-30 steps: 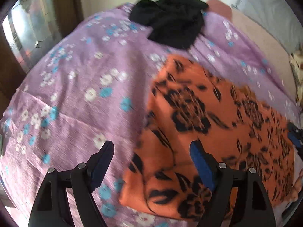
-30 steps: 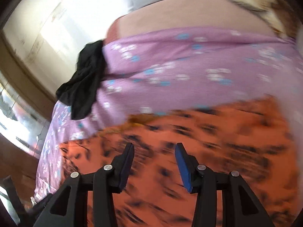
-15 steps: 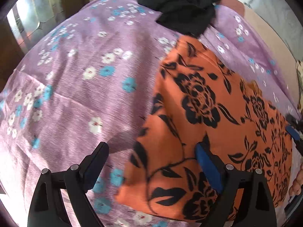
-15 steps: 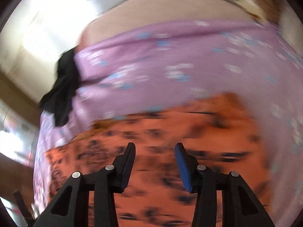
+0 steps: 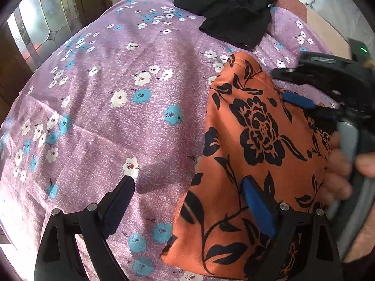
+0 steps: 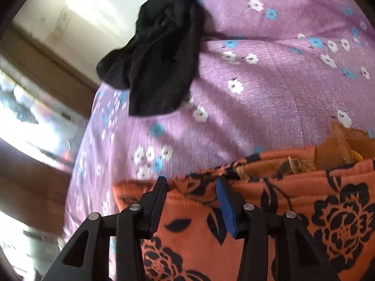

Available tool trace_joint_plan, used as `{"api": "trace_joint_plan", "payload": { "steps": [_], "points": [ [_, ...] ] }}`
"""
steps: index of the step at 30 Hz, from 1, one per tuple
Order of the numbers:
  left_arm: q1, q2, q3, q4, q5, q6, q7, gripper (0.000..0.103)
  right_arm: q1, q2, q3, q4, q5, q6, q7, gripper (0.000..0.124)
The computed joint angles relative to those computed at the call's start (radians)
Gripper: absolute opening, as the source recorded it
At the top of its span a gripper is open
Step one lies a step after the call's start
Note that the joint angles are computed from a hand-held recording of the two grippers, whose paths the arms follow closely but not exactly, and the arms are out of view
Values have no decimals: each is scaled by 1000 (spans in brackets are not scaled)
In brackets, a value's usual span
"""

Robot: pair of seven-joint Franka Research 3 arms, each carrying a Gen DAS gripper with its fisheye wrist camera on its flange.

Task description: Fold small clothes

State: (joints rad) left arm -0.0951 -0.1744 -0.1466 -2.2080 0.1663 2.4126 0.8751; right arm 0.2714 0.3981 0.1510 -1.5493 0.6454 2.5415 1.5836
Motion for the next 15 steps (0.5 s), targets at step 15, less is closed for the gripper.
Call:
{"api": "trace_joint_plan", "payload": {
  "steps": [15],
  "points": [
    [-32,13,-50,24,142,-46,-90,93,-169,-428,-192,-555,50,183,-15,48]
  ]
}}
